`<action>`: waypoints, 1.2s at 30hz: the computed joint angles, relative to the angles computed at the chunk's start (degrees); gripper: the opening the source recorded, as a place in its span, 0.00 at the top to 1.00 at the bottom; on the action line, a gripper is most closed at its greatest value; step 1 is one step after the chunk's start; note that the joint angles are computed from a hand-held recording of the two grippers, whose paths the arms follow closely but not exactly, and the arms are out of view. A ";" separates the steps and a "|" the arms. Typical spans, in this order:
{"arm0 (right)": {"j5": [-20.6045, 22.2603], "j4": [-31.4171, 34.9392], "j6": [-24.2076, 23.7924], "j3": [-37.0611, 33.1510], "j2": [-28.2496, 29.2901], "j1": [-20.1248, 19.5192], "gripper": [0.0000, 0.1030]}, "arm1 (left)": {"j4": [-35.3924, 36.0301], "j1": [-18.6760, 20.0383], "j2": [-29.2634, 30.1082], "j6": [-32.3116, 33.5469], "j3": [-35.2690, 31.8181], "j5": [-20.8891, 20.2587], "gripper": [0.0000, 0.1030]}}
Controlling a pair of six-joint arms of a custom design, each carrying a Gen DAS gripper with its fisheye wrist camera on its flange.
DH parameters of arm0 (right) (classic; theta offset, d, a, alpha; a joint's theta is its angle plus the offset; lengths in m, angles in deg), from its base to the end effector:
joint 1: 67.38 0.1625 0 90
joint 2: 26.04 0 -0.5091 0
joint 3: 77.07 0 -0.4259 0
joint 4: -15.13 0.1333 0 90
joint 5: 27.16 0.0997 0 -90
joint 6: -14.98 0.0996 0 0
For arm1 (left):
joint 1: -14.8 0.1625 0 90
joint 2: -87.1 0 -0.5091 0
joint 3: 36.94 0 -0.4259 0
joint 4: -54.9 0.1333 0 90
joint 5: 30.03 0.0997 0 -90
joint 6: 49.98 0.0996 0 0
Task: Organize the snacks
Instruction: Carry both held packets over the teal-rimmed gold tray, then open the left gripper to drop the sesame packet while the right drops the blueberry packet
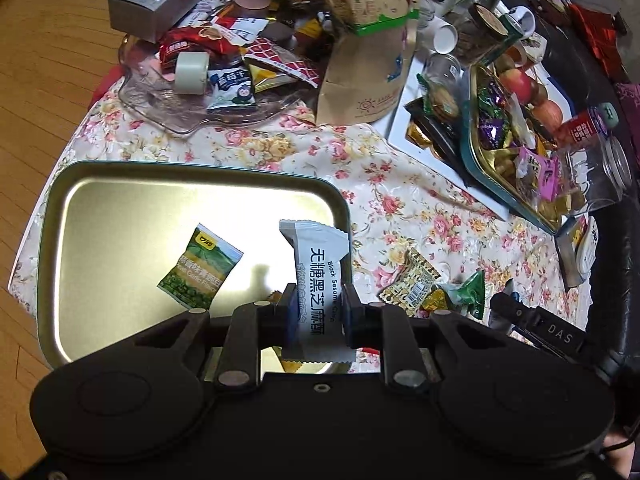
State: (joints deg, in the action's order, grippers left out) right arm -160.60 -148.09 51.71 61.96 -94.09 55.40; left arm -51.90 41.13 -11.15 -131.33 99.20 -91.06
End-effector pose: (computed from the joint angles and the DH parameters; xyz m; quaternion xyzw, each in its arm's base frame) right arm 0.2881 -0.3277 0.1637 -0.0392 -0.9280 0.2258 0.2936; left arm -0.2105 -0.3067 0.2876 -0.1010 0.9476 -0.1813 0.2429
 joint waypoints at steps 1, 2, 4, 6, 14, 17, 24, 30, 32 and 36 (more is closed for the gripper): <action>0.32 -0.21 -0.12 -0.21 0.40 0.22 0.65 | 0.12 0.23 -0.30 -0.47 0.02 -0.07 0.72; 0.64 -0.52 -0.21 -0.44 0.90 0.42 0.65 | 0.12 0.52 -0.68 -0.98 0.09 -0.23 0.71; 1.31 -0.88 -0.52 -0.77 1.50 0.77 0.65 | -0.25 1.18 -1.65 -1.44 0.30 -0.87 0.71; 1.87 -1.43 -0.98 -1.09 2.26 1.14 0.65 | -0.21 1.68 -2.37 -1.97 0.39 -1.18 0.71; 3.45 -3.16 -2.47 -1.87 4.95 2.71 0.65 | 6.55 1.67 -2.41 -6.04 -0.91 0.44 0.71; 5.81 -5.46 -5.21 -1.88 5.57 3.42 0.65 | 8.87 2.10 -1.17 -6.88 -1.65 0.23 0.71; 13.54 -9.50 -12.28 -2.01 7.67 4.88 0.65 | 8.44 3.35 -0.18 -6.90 -1.58 -1.71 0.71; 18.88 -10.52 -18.48 -2.26 9.69 6.94 0.63 | 7.81 3.61 0.02 -6.98 -1.71 -1.84 0.71; 20.10 -11.00 -18.04 -2.06 9.95 7.30 0.58 | 8.49 3.42 0.08 -7.54 -1.90 -1.35 0.71; 19.95 -10.23 -16.97 -2.33 10.08 7.52 0.55 | 8.73 3.22 0.35 -7.42 -1.95 -1.26 0.71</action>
